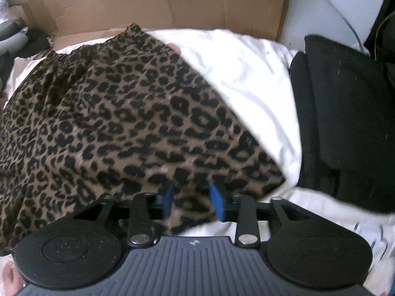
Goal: Fold clothes
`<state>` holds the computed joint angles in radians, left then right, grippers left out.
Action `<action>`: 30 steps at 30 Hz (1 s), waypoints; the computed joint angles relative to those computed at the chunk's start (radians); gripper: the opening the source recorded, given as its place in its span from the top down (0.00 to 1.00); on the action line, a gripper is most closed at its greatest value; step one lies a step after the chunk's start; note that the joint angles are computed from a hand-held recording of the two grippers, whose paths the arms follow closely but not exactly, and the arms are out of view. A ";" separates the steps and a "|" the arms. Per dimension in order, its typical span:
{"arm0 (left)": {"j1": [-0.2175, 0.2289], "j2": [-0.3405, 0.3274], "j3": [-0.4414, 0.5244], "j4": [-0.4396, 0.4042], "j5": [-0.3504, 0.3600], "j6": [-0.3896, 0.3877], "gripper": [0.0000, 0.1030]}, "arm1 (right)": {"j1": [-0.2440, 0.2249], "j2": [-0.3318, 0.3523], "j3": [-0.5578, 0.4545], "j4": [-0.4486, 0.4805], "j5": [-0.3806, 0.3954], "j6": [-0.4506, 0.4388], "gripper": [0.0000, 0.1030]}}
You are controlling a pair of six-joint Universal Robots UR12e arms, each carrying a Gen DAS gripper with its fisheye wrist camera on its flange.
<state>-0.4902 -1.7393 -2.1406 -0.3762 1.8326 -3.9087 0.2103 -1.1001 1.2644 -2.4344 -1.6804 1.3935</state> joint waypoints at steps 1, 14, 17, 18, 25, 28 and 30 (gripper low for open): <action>-0.001 -0.001 -0.002 0.003 -0.011 -0.010 0.70 | 0.000 -0.001 -0.004 0.011 -0.013 0.001 0.58; 0.008 -0.024 -0.012 0.013 -0.117 -0.196 0.63 | -0.013 0.006 -0.071 0.202 -0.090 0.166 0.58; 0.016 -0.029 -0.020 0.040 -0.140 -0.236 0.63 | -0.011 0.010 -0.078 0.252 -0.114 0.213 0.58; 0.016 -0.030 -0.023 0.051 -0.140 -0.248 0.64 | -0.011 0.013 -0.083 0.272 -0.121 0.235 0.58; 0.025 -0.028 -0.042 0.111 -0.162 -0.303 0.78 | -0.010 0.017 -0.113 0.397 -0.121 0.336 0.58; 0.027 -0.030 -0.044 0.121 -0.172 -0.305 0.78 | -0.011 0.023 -0.138 0.485 -0.141 0.390 0.58; 0.029 -0.032 -0.045 0.128 -0.180 -0.308 0.78 | -0.013 0.028 -0.154 0.541 -0.152 0.425 0.58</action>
